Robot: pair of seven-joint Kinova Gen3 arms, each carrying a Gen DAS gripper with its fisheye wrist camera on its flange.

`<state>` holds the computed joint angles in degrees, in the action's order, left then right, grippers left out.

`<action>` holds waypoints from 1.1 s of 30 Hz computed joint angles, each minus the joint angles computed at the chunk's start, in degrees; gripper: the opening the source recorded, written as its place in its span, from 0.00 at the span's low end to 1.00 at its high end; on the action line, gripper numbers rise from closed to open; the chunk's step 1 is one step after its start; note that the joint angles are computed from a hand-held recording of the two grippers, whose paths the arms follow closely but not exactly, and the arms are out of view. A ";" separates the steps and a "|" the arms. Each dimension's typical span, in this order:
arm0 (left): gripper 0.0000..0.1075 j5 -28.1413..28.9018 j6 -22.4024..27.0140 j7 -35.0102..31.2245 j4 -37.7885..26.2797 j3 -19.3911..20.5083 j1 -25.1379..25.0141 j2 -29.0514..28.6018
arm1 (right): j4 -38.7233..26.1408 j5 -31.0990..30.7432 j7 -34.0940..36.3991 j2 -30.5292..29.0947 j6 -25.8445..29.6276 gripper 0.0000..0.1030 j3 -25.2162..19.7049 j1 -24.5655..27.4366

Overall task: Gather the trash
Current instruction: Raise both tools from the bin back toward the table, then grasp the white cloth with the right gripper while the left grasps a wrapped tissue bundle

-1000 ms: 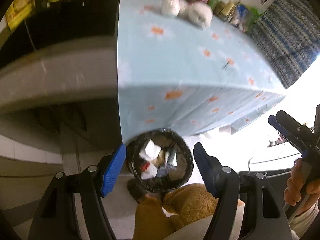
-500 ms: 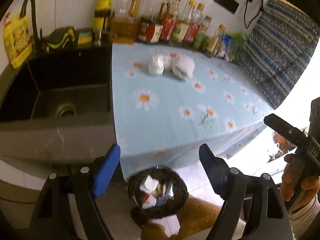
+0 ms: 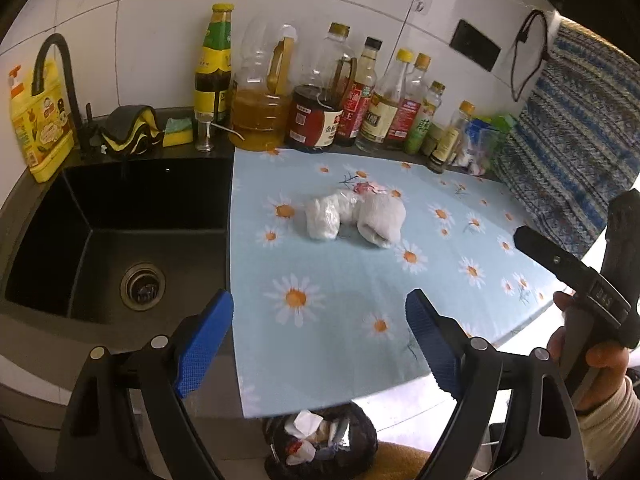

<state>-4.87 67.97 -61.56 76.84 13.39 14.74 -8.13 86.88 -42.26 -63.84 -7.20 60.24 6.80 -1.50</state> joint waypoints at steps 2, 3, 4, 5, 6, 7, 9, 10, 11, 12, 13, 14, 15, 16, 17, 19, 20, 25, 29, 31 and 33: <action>0.80 -1.58 0.32 1.40 -1.70 0.80 0.03 2.31 | -4.48 1.49 -0.92 4.35 3.63 0.96 -0.08 0.33; 0.84 -2.13 0.52 1.81 -2.28 0.84 0.33 3.11 | -5.47 1.13 -0.39 5.58 4.37 0.96 -0.34 0.93; 0.89 -2.30 0.82 2.05 -3.10 0.71 0.68 4.18 | -6.83 1.17 0.16 7.17 5.33 0.96 -0.80 1.49; 0.90 -1.92 1.06 2.05 -3.98 0.34 1.02 5.29 | -8.92 1.95 0.19 9.29 6.61 0.96 -1.24 1.74; 0.90 -2.32 1.70 2.60 -5.20 0.26 1.52 6.70 | -10.21 1.79 0.64 10.91 7.47 0.96 -2.57 3.04; 0.90 -3.54 2.27 3.49 -6.05 0.25 2.25 7.73 | -10.82 1.43 1.08 11.95 7.85 0.96 -2.85 3.37; 0.90 -6.12 3.44 5.40 -8.02 0.01 4.04 9.93 | -12.72 1.54 1.13 14.68 8.23 0.96 -4.37 4.34; 0.90 -7.11 4.01 6.08 -8.90 -0.28 4.88 10.94 | -14.02 1.55 1.21 16.16 8.79 0.96 -5.18 4.81; 0.90 -7.83 5.03 6.58 -10.28 -0.65 5.65 12.33 | -14.79 1.56 1.14 17.14 9.03 0.96 -5.95 5.30; 0.90 -8.07 5.66 6.80 -11.28 -1.17 6.30 13.24 | -15.99 1.49 1.11 18.63 9.39 0.96 -6.79 5.72; 0.90 -8.18 6.23 6.97 -12.36 -1.71 6.83 14.28 | -17.10 1.58 1.03 19.90 9.76 0.96 -7.60 6.07; 0.90 -8.00 6.42 6.91 -12.88 -2.25 7.24 14.74 | -18.12 1.74 0.76 21.03 10.09 0.96 -8.34 6.33; 0.90 -7.82 6.54 6.97 -13.62 -2.75 7.54 15.48 | -19.34 1.71 0.48 22.50 10.62 0.96 -9.10 6.56; 0.90 -7.85 6.78 7.07 -14.35 -3.19 7.90 16.18 | -20.31 2.08 0.22 23.65 10.99 0.96 -9.79 6.63; 0.90 -7.99 7.24 7.05 -15.07 -3.54 8.32 16.77 | -21.08 2.65 -0.22 24.66 11.07 0.96 -10.36 6.54; 0.90 -8.26 8.76 6.79 -17.29 -4.29 8.99 18.73 | -22.18 3.42 -0.48 26.14 11.19 0.94 -11.42 6.58; 0.90 -8.18 8.96 6.77 -17.88 -4.69 9.23 19.35 | -22.74 3.97 -0.47 27.03 11.12 0.90 -11.88 6.40; 0.90 -4.38 11.51 3.15 -22.68 -5.88 8.38 23.96 | -25.47 7.06 -3.00 30.49 12.50 0.65 -12.84 5.74; 0.90 -3.44 13.38 1.25 -26.21 -7.04 8.76 27.26 | -25.74 5.93 -1.93 32.20 13.39 0.45 -14.30 7.60; 0.90 -2.63 14.04 0.42 -27.74 -7.42 8.64 28.72 | -25.81 4.78 -1.14 32.47 14.00 0.35 -14.82 8.70; 0.90 -1.26 14.50 -1.10 -29.02 -7.44 8.22 30.00 | -25.78 3.61 -0.42 32.37 14.91 0.32 -15.08 9.87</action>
